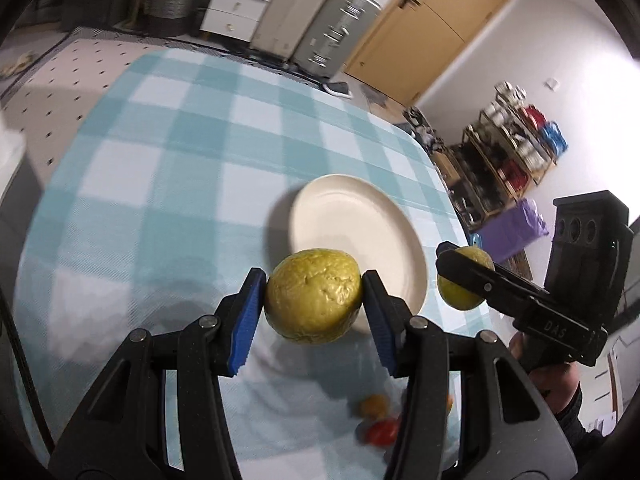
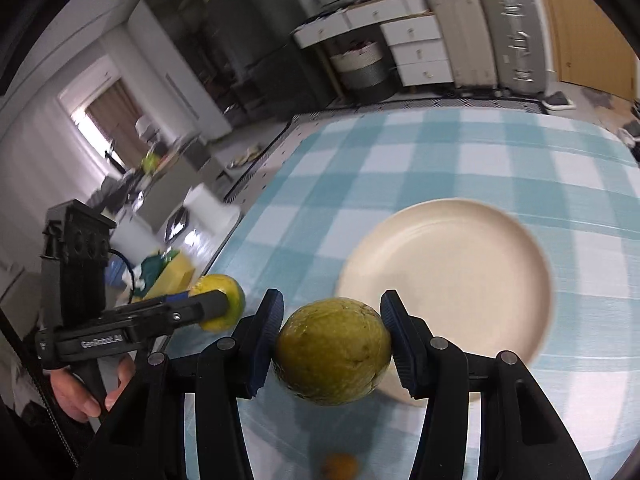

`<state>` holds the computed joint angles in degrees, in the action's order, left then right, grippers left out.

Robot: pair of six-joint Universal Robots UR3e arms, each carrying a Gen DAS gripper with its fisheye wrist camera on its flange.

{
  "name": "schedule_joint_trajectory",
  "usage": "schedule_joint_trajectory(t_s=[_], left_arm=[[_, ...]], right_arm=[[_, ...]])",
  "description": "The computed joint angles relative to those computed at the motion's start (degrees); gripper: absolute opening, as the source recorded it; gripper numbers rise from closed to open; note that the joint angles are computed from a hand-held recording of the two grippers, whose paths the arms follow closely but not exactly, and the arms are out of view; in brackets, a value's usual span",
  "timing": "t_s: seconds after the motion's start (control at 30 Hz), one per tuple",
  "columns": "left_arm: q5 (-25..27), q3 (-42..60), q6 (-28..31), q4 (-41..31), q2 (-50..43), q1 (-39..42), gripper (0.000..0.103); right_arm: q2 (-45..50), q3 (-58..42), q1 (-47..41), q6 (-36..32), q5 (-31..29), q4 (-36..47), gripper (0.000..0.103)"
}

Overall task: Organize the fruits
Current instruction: 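Carry the lemon and the green citrus in both grippers over the cream plate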

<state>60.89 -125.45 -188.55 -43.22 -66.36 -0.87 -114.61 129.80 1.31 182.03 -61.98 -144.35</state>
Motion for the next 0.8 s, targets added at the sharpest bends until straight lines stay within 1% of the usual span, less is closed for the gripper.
schedule_joint_trajectory(t_s=[0.07, 0.13, 0.27, 0.33, 0.4, 0.53, 0.8], left_arm=[[2.2, 4.8, -2.8, 5.0, -8.1, -4.7, 0.047], [4.5, 10.7, -4.9, 8.0, -15.9, -8.7, 0.047], [7.0, 21.3, -6.2, 9.3, -27.5, -13.1, 0.047], [7.3, 26.7, -6.5, 8.6, -33.0, -14.4, 0.047], [7.2, 30.8, -6.8, 8.4, -37.6, -15.0, 0.047], [6.4, 36.5, -7.3, 7.9, -44.2, -14.9, 0.047], [5.3, 42.8, -6.9, 7.4, -52.4, -14.1, 0.047]], right_arm=[[-3.6, 1.0, -5.3, -3.8, 3.0, 3.8, 0.052], [-7.5, 2.2, -11.5, -8.4, 7.0, 7.7, 0.052], [-6.9, 2.5, -18.2, -14.2, 11.5, 9.2, 0.052], [-4.6, 3.0, -19.6, -16.4, 13.3, 7.0, 0.052], [-0.8, 3.6, -20.0, -17.6, 14.4, 3.0, 0.052], [8.3, 4.2, -20.1, -15.9, 14.9, -7.9, 0.052], [23.9, 1.2, -18.7, -14.0, 16.3, -19.4, 0.052]])
